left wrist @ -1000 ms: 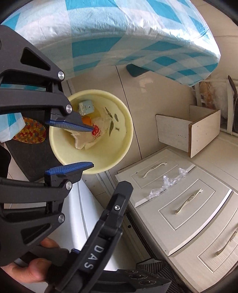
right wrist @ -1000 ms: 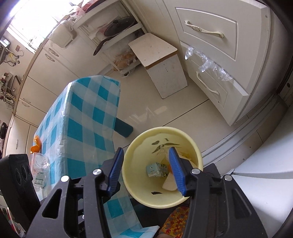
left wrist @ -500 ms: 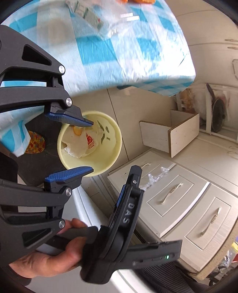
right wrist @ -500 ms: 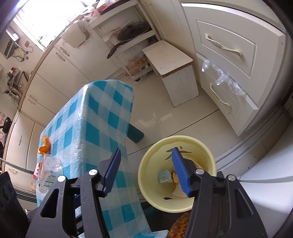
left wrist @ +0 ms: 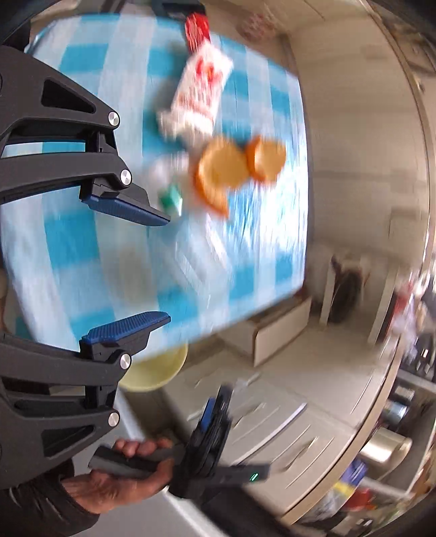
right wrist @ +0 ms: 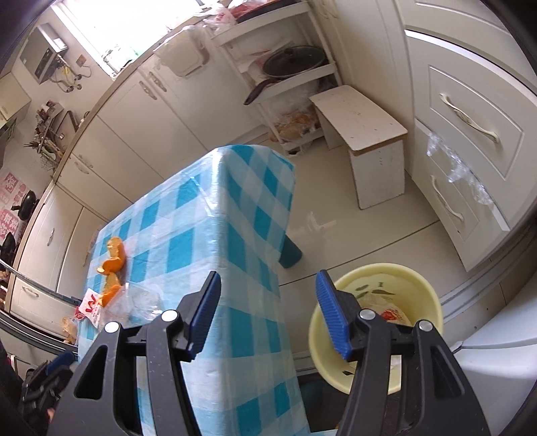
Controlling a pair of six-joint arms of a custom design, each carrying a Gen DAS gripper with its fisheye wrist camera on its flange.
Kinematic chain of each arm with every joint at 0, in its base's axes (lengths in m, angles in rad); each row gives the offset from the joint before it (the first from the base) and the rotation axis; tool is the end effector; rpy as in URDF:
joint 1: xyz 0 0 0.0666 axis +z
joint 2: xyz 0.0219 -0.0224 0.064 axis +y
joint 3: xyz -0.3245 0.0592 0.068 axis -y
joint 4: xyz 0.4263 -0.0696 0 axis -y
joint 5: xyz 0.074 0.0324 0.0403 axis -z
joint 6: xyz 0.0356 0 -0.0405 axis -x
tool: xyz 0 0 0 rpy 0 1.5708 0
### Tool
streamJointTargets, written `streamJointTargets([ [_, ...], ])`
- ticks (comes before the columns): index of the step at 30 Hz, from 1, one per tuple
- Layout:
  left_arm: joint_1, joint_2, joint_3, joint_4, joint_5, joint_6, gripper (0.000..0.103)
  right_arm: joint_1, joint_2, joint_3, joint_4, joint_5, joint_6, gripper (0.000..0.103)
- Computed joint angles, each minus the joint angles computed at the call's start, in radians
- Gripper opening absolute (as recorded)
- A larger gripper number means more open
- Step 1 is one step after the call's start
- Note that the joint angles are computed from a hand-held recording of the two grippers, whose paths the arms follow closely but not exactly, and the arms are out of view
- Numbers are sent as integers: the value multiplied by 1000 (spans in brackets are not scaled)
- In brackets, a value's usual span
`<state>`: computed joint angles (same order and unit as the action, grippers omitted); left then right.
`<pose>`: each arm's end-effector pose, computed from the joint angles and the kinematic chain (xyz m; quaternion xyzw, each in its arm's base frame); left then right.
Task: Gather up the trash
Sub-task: 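Bring both tools back over the table, then grasp the red wrapper with the left tool while the right tool grasps an orange peel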
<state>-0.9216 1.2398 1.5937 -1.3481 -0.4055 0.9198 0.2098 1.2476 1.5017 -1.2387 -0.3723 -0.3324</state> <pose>0.2760 -0.3412 0.5178 -0.0564 0.9391 -0.1048 0.3222 0.4425 0.1070 0.4777 0.0043 0.9423 0.2467 0.2261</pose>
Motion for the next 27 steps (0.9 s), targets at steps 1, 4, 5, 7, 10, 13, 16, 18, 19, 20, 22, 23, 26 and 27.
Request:
streamJointTargets([
  [1,26,-39,-30,-25,-12,22,51,15,3,7,6,0,-5,58],
  [4,111,-152,-110,-87,-35,89,54,58,13,29,16,4,-12,58],
  [5,149,-191,-137,-110,-42,109,54,73,18,38,20,8,-12,58],
  [7,222,-252,-180,-139,-37,135,56,105,31,60,26,14,-13,58],
  [10,343,-320,-247,-143,8,132,61,155,49,90,46,17,-17,58],
  [13,454,-348,-300,-135,79,120,62,207,78,126,54,15,-19,59],
  [16,503,-340,-328,-131,122,128,62,270,122,176,52,22,-8,59],
  [18,534,-327,-336,-126,139,112,63,309,158,215,43,32,4,59],
  [19,544,-318,-336,-125,140,106,65,328,178,238,36,41,10,59],
  [20,556,-309,-337,-122,143,94,65,345,195,256,27,48,17,60],
  [22,581,-293,-340,-112,159,68,66,379,239,301,0,62,31,61],
  [23,592,-284,-337,-109,168,57,66,396,263,325,-19,76,39,61],
  [26,623,-275,-346,-96,193,17,67,437,322,381,-71,124,60,61],
  [27,628,-272,-348,-93,198,7,67,445,336,395,-86,139,66,61],
])
